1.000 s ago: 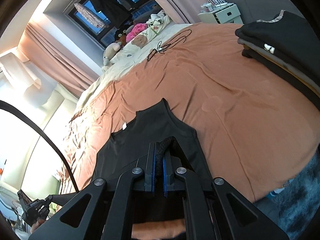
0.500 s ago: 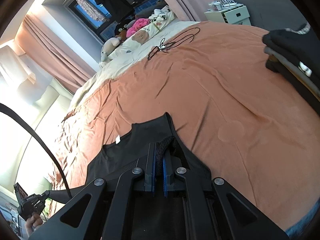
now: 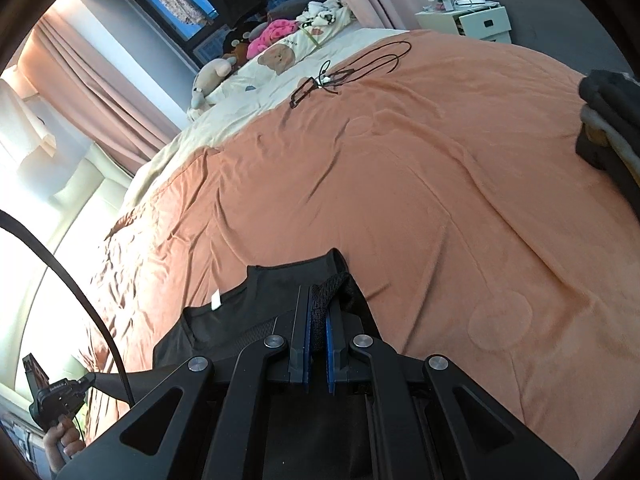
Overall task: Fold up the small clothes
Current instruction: 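Lay the hem down near the collar and open both grippers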
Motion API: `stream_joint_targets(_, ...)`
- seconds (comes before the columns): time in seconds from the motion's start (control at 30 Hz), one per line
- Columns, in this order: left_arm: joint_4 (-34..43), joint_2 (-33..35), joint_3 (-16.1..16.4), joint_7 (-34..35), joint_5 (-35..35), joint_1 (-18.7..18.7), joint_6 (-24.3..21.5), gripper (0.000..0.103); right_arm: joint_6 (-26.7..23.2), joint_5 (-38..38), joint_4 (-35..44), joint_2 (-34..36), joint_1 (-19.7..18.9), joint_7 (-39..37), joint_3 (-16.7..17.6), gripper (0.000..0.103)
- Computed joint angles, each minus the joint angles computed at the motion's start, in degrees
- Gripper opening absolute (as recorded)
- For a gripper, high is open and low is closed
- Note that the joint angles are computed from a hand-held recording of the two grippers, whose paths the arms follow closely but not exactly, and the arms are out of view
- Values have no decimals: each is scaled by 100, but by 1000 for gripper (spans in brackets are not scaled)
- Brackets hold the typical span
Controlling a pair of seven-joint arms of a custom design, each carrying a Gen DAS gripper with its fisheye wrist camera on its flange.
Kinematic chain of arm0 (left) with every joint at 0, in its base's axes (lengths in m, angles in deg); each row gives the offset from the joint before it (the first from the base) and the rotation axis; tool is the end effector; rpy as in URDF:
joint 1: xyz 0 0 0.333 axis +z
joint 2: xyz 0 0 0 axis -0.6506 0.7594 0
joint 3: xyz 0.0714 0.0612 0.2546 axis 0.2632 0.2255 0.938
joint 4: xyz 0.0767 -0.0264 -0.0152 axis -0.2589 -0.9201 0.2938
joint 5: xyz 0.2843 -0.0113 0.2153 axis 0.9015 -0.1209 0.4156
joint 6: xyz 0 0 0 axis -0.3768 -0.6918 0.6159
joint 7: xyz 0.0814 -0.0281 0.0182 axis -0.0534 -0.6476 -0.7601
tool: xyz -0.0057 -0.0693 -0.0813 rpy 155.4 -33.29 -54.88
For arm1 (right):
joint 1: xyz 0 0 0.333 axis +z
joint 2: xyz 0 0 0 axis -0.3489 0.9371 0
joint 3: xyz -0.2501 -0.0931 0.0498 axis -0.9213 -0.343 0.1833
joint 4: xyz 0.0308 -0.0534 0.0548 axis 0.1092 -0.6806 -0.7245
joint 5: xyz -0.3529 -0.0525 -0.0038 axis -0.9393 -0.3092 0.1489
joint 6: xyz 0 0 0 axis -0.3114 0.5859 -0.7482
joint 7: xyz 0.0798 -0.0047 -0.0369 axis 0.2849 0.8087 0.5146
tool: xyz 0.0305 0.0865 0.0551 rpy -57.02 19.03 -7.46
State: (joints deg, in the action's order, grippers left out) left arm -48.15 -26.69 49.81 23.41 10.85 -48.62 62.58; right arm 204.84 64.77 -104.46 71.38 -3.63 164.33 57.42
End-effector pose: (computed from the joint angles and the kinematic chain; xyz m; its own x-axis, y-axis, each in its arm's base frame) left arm 0.5182 -0.1577 0.6414 0.1290 -0.8676 0.4803 -0.7955 -0.3797 -0.4722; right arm 0.4737 0.2471 0.6663 -0.2766 -0.8192 -0.5024 -0.5896 0.5575 -0.5845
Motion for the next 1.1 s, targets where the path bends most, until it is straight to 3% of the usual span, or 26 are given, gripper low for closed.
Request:
stream_joint_targets(0.6,2062,2064,-243,-220,832,140,-734,7,-607,314,1677,1617,339,-688,-633,3)
stream_joint_targets(0.67,2280,2230,-254,-234,928,141,-961,12,-758,428,1853,1755,370,-767,-691,6)
stream_joint_targets(0.73,2481,2362,-245,-256,1073,125,-1168,31,-761,562,1931,1810,387,-833,-736,15)
stream_joint_targets(0.77,2458,2345,-246,-245,1107,132,-1149,38,-718,531,1876,1764,409,-845,-760,29)
stream_joint_targets(0.8,2359,2282,-256,-201,1101,155,-1065,52,-749,473,1910,1762,423,-867,-785,49)
stream_joint_targets(0.83,2202,2168,-263,-118,1095,184,-949,64,-766,354,1874,1707,457,-844,-803,58)
stream_joint_targets(0.87,2109,2096,-265,-58,1103,198,-890,68,-737,254,1806,1643,477,-840,-808,65)
stream_joint_targets(0.93,2028,2010,-264,88,1163,204,-884,74,-891,212,1848,1613,488,-1067,-768,65)
stream_joint_targets(1.1,2146,1986,-300,741,1322,169,-1266,74,-1702,326,2295,1724,550,-1936,-668,65)
